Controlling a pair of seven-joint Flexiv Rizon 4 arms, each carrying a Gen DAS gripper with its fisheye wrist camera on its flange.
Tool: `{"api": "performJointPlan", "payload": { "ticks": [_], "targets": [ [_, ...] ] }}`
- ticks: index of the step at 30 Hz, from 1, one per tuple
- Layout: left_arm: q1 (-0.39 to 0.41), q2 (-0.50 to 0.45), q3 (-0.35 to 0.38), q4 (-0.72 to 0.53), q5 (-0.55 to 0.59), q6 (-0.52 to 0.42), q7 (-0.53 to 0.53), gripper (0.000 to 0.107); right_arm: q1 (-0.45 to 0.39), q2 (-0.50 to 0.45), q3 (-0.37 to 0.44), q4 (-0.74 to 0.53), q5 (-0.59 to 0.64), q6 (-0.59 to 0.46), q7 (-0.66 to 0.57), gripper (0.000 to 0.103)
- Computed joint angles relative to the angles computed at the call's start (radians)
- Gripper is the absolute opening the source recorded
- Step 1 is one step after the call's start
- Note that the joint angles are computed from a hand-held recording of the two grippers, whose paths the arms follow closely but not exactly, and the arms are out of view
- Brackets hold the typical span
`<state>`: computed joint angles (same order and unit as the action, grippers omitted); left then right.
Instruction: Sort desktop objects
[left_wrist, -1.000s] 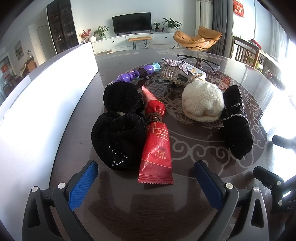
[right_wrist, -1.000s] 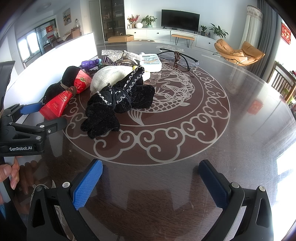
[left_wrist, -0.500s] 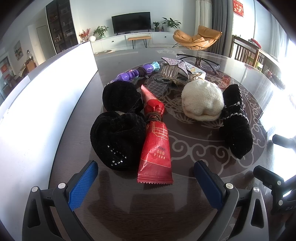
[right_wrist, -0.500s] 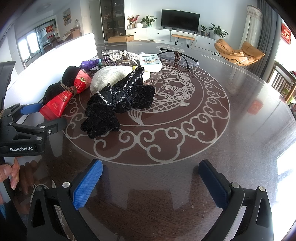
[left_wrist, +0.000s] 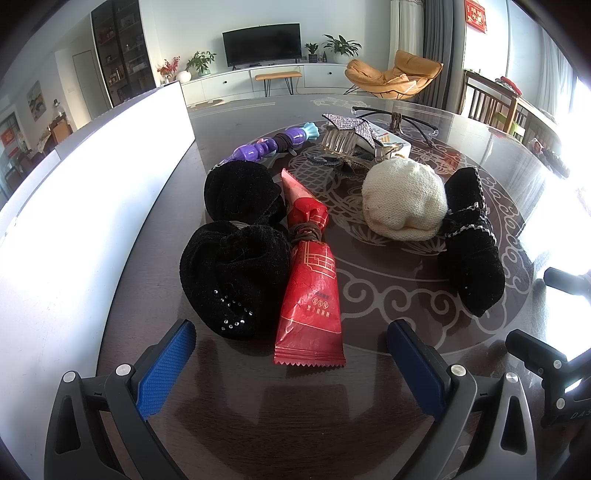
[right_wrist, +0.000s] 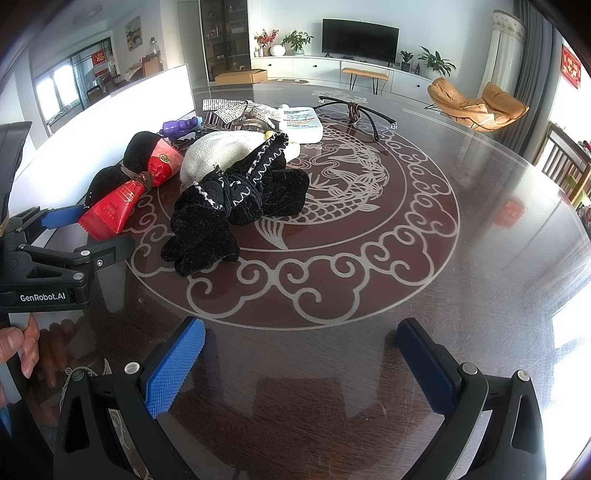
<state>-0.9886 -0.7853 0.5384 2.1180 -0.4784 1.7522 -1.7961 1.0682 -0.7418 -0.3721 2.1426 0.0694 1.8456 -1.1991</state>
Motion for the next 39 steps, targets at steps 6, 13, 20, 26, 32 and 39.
{"api": "performJointPlan", "payload": {
  "ticks": [6,13,20,26,32,39],
  "targets": [
    [-0.004,-0.001,0.005,0.0,0.001,-0.002,-0.003,0.103,0.0,0.0,0.0,0.0,0.0,0.0,0.0,0.103],
    [-0.004,-0.001,0.004,0.001,0.003,-0.001,-0.005,0.103,0.0,0.0,0.0,0.0,0.001,0.0,-0.001,0.103],
    [-0.006,0.001,0.007,0.003,0.005,-0.003,-0.007,0.103,0.0,0.0,0.0,0.0,0.001,0.0,-0.001,0.103],
    [-0.008,0.003,0.009,0.005,0.006,-0.004,-0.007,0.103,0.0,0.0,0.0,0.0,0.001,0.0,-0.001,0.103],
    [-0.011,0.003,0.012,0.005,0.007,-0.005,-0.009,0.103,0.0,0.0,0.0,0.0,0.001,0.0,-0.001,0.103],
    [0.004,0.001,-0.005,0.008,0.011,0.007,-0.015,0.103,0.0,0.0,0.0,0.0,0.001,0.0,-0.001,0.103]
  ]
}}
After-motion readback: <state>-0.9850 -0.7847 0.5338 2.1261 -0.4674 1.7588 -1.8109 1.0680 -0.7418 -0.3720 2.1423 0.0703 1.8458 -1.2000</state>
